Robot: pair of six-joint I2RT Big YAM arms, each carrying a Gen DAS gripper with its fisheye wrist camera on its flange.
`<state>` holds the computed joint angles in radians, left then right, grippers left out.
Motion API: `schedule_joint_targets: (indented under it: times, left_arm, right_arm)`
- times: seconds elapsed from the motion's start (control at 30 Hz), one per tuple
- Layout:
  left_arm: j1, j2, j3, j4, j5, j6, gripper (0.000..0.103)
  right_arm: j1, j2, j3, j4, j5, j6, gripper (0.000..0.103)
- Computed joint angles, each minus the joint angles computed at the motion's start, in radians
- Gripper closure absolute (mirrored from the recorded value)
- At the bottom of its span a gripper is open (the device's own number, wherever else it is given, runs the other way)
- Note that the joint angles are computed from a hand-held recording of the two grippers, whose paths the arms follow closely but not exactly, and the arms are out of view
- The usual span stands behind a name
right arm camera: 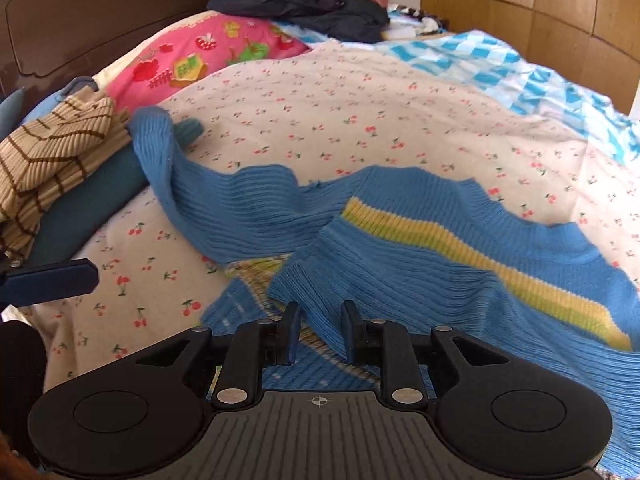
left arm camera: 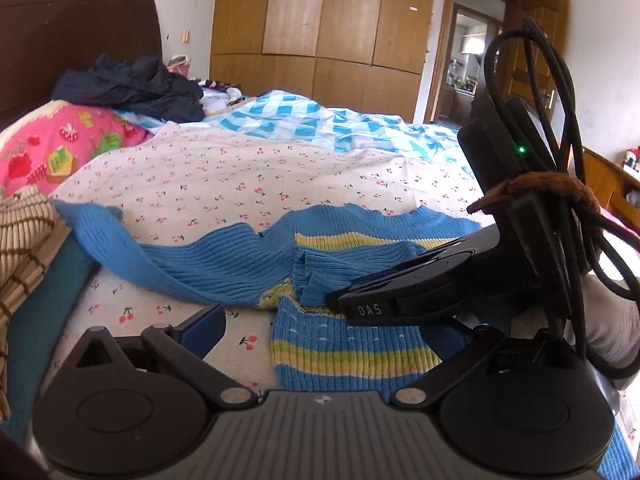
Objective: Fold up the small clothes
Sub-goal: 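Lift the sleeve with the right tool and lay it across the sweater body, then grasp the other sleeve cuff with the left tool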
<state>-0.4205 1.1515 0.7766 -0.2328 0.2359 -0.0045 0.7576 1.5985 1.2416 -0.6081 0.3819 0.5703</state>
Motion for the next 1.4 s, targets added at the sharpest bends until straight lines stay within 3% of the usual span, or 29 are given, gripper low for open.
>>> schedule_joint_targets:
  times: [0.17,0.27,0.4,0.6,0.77,0.83,0.93,1.0,1.07,1.17,1.3,1.4]
  left_arm:
    - [0.017,-0.007,-0.010,0.026,-0.010,-0.018,0.000]
    - [0.036,-0.002,0.001,0.021,-0.019,-0.041,0.000]
    - [0.054,0.008,0.014,0.057,-0.128,-0.028,0.000]
    - [0.091,0.124,0.135,0.001,-0.267,-0.019,0.000]
    - [0.105,0.259,0.317,-0.136,-0.343,-0.050,0.002]
    - [0.104,0.324,0.419,-0.235,-0.365,-0.039,0.006]
    - [0.108,0.429,0.601,-0.382,-0.428,-0.024,0.010]
    - [0.118,0.489,0.706,-0.458,-0.486,-0.052,0.015]
    - [0.134,0.544,0.808,-0.566,-0.495,-0.116,0.017]
    - [0.136,0.620,0.916,-0.710,-0.507,-0.171,0.034]
    - [0.119,0.696,0.994,-0.790,-0.562,-0.200,0.049]
    - [0.111,0.751,1.051,-0.836,-0.596,-0.216,0.053]
  right_arm:
    - [-0.007,-0.040,-0.045,0.069,-0.021,0.077,0.079]
    - [0.009,-0.102,-0.110,0.143,0.024,0.148,0.079]
    - [0.046,-0.181,-0.199,0.219,0.127,0.212,0.079]
    - [0.100,-0.263,-0.342,0.337,0.182,0.352,0.079]
    - [0.123,-0.284,-0.460,0.477,0.185,0.466,0.079]
    - [0.107,-0.290,-0.484,0.496,0.128,0.493,0.079]
    - [0.104,-0.300,-0.509,0.525,0.110,0.482,0.079]
    - [0.100,-0.305,-0.519,0.549,0.101,0.484,0.079]
    - [0.095,-0.306,-0.522,0.569,0.091,0.476,0.079]
    - [0.090,-0.299,-0.521,0.579,0.081,0.450,0.079]
    - [0.081,-0.303,-0.536,0.586,0.059,0.470,0.079]
    - [0.079,-0.311,-0.545,0.597,0.053,0.482,0.079]
